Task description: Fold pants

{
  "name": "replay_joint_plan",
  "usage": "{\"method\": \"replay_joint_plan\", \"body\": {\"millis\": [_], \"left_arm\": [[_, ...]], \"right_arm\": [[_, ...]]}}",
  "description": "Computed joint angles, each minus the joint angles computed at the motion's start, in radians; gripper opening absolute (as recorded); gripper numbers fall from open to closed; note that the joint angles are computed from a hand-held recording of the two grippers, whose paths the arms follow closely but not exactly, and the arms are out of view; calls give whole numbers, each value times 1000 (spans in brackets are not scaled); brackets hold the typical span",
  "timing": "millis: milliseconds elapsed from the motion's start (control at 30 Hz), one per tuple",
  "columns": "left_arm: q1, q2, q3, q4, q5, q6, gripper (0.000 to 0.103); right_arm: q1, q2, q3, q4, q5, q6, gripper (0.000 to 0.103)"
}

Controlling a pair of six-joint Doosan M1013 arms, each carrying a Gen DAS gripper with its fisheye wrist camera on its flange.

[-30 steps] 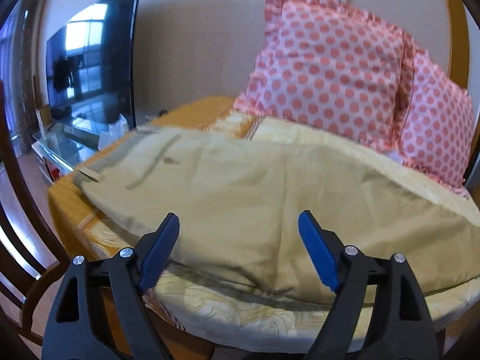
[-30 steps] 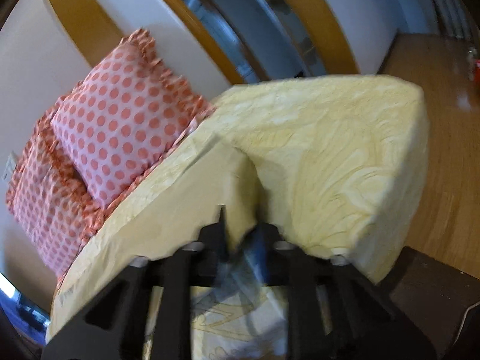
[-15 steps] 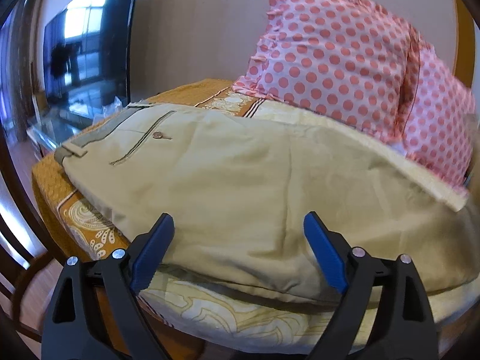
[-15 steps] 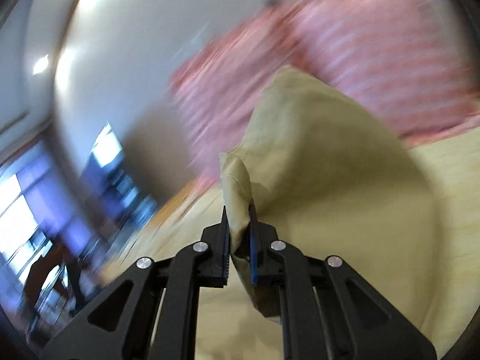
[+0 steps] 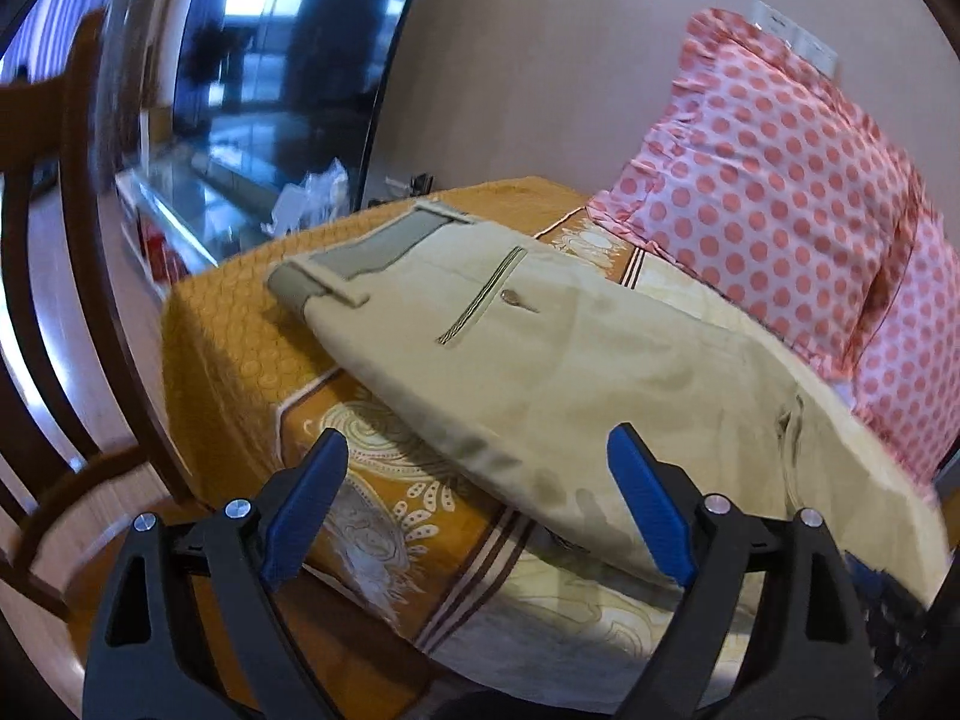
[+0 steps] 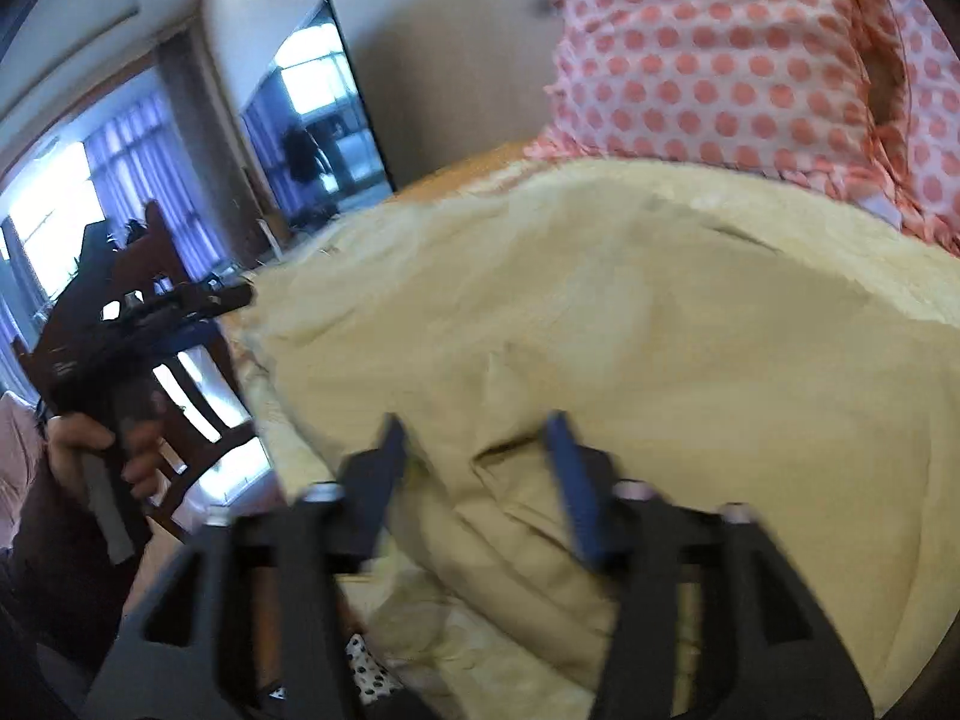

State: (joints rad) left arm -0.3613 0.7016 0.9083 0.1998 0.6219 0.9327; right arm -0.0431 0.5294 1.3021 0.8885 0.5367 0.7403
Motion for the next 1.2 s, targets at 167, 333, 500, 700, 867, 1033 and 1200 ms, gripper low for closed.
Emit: {"method": "replay_joint_plan", "body": {"millis": [167, 333, 500, 700, 867, 1033, 1200], "left_arm": [[12, 8, -5, -103, 2, 48, 90], [14, 27, -34, -133, 2, 57, 90], [24, 73, -119, -151, 43, 42, 93], [32, 103, -165, -172, 27, -25, 96], [38, 90, -129, -204, -23, -104, 48], [36, 79, -123, -150, -32, -121, 12], [1, 94, -199, -56, -26, -5, 9]], "right_arm": [[1, 21, -30, -36, 53, 15, 87], [1, 2, 3, -5, 26, -48, 89], [-8, 4, -2, 29, 41, -73, 89], [-4, 15, 3, 88, 22, -123, 90], [-8, 11, 15, 131, 20, -164, 90], [-14, 8, 19, 160, 36, -180, 90], [-24, -2, 34, 202, 53, -198, 90]]}}
